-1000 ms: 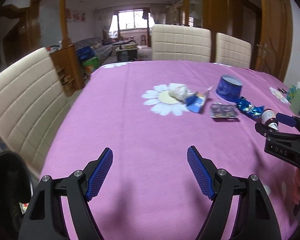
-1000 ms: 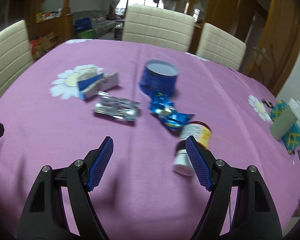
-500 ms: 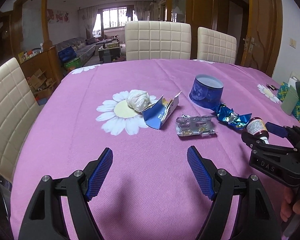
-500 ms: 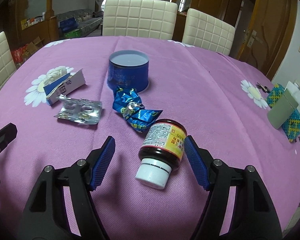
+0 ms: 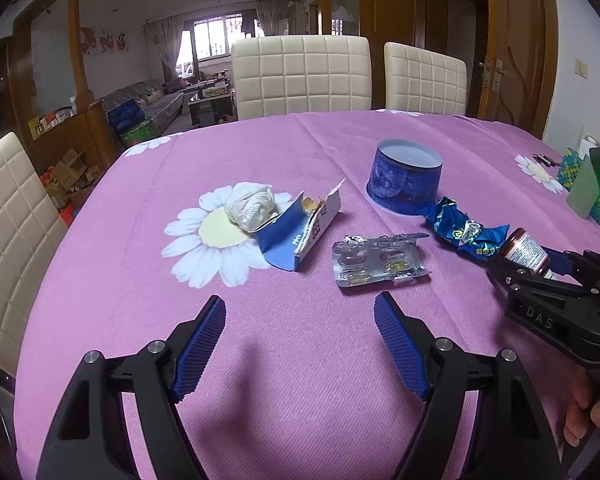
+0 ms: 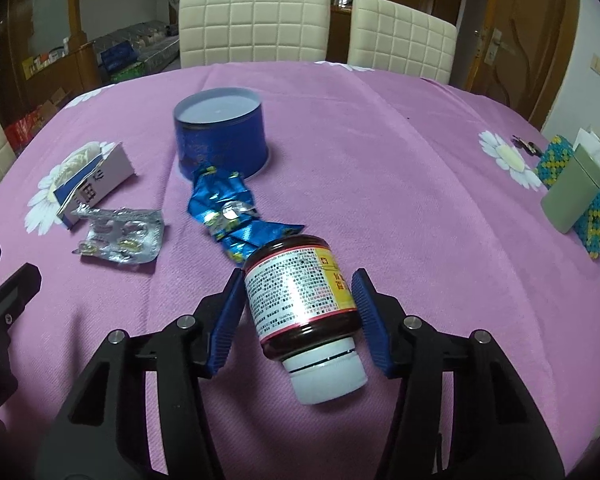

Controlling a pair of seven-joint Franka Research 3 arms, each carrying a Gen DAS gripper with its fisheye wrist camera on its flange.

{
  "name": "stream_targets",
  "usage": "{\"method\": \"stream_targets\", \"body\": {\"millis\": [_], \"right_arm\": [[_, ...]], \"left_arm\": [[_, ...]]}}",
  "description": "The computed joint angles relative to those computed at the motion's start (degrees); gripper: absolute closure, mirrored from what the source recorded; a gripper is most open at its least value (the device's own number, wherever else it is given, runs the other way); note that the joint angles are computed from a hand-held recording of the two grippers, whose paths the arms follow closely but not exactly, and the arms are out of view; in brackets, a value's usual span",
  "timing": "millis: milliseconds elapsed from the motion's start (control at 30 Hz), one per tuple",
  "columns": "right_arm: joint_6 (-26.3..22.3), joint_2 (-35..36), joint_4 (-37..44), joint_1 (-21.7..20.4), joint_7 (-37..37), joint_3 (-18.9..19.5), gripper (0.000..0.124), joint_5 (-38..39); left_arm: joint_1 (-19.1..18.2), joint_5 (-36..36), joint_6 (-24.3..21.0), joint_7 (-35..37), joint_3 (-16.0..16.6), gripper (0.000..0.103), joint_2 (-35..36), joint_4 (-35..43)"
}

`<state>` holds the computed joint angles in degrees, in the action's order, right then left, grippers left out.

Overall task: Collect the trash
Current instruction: 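Grasp the silver blister pack with the left gripper while the right holds the bottle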

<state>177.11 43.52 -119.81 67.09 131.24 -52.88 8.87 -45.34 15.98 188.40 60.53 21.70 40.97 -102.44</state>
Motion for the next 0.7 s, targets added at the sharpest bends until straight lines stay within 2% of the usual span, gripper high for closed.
{"method": "stream_targets", "body": {"millis": [100,233,300,400,500,633,700], "right_arm": [[1.97,-1.00,-1.13,-1.23,0.66,0.85,0.069,1.68],[4.48,-2.19,-2.41,-2.71,-0.85,2.26,0.070,4.81],[4.25,-1.46,-2.83,-1.45,-1.15,0.95,0.072,6.74],[3.40,0.58,-3.33,1.36,-0.63,-2.24,0.072,8.99],[3.73,-0.35,-3.42,0.02,-1.79,-1.09,0.073,9.94],[3.68,0.10,-3.18,0.47,-2.61,-1.36,0.073,10.55],[3.75,0.12,-3.08,0.49,-3.04,-1.26,0.073,10.76]], "left_arm": [[3.44,1.44,-1.42,1.32,-4.31,0.028,0.42,2.12],[6.41,4.23,-4.20,1.94,-8.51,0.028,1.68,5.85],[7.90,5.68,-5.27,1.88,-10.61,0.028,2.42,7.66],[10.97,7.81,-9.71,2.79,-15.18,0.028,3.97,11.60],[14.23,9.02,-14.62,4.17,-20.01,0.028,5.80,15.53],[17.10,9.78,-16.58,4.02,-23.98,0.028,7.41,18.41],[17.39,9.93,-17.90,3.89,-24.62,0.028,8.24,19.95]]}}
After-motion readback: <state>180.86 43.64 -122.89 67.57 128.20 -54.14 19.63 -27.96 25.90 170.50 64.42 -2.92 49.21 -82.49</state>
